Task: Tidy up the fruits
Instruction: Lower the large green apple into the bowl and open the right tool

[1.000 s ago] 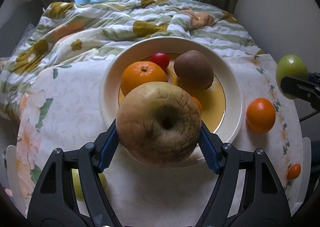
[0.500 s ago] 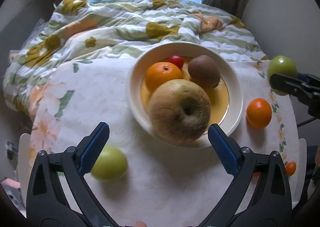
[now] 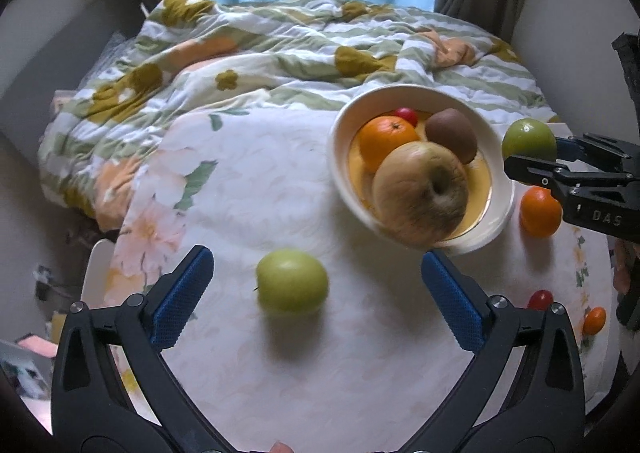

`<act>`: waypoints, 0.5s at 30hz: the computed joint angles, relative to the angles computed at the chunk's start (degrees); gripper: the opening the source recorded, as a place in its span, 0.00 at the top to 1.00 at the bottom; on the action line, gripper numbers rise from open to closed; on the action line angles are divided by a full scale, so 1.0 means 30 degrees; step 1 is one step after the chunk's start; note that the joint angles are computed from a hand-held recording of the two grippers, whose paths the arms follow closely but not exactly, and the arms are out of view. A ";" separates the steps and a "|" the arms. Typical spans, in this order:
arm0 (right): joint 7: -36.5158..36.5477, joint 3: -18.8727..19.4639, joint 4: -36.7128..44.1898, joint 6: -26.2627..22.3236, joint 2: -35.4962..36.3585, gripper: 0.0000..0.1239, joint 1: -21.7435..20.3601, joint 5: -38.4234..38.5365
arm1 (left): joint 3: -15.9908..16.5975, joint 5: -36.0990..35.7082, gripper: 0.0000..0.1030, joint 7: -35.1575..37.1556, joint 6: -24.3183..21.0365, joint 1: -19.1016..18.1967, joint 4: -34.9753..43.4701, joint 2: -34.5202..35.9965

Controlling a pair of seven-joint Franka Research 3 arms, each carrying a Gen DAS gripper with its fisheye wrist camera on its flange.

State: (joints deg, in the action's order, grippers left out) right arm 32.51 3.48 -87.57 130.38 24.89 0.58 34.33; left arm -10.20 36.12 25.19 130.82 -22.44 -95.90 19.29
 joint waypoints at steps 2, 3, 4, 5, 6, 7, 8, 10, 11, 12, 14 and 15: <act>-0.0380 0.0048 0.0109 0.0024 0.0227 0.60 0.0010 -0.0115 | 0.0040 0.0019 0.00 -0.0337 0.0230 0.0046 -0.0440 -0.0245; -0.0444 0.0050 0.0282 -0.0118 0.0405 0.60 0.0009 -0.0208 | 0.0047 0.0051 0.00 -0.0454 0.0265 0.0059 -0.0541 -0.0303; -0.0470 0.0037 0.0433 -0.0211 0.0571 0.60 0.0048 -0.0363 | 0.0061 0.0076 0.00 -0.0573 0.0311 0.0092 -0.0653 -0.0360; -0.0529 0.0023 0.0508 -0.0221 0.0687 0.60 0.0086 -0.0519 | 0.0061 0.0090 0.00 -0.0641 0.0351 0.0129 -0.0732 -0.0398; -0.0676 0.0025 0.0557 -0.0177 0.0799 0.60 0.0133 -0.0694 | 0.0054 0.0105 0.00 -0.0707 0.0349 0.0146 -0.0773 -0.0421; -0.0840 0.0039 0.0582 -0.0164 0.0877 0.60 0.0166 -0.0849 | 0.0059 0.0117 0.00 -0.0781 0.0377 0.0178 -0.0819 -0.0435; -0.0925 0.0037 0.0666 -0.0180 0.0980 0.60 0.0204 -0.1006 | 0.0055 0.0122 0.00 -0.0842 0.0447 0.0215 -0.0914 -0.0476; -0.1069 0.0013 0.0684 -0.0072 0.1113 0.60 0.0303 -0.1331 | 0.0104 0.0391 0.00 -0.1259 0.0549 0.0180 -0.1138 -0.0614; -0.1118 0.0022 0.0753 -0.0125 0.1203 0.60 0.0329 -0.1456 | 0.0125 0.0591 0.00 -0.1434 0.0518 0.0144 -0.1205 -0.0672; -0.1199 0.0047 0.0796 -0.0144 0.1278 0.60 0.0336 -0.1527 | 0.0134 0.0802 0.00 -0.1564 0.0414 0.0095 -0.1237 -0.0708; -0.1307 0.0065 0.0809 -0.0059 0.1355 0.60 0.0359 -0.1638 | 0.0161 0.1302 0.00 -0.1865 -0.0092 -0.0062 -0.1175 -0.0733; -0.1321 0.0059 0.0815 0.0031 0.1397 0.60 0.0396 -0.1717 | 0.0158 0.1468 0.00 -0.2024 -0.0171 -0.0081 -0.1211 -0.0766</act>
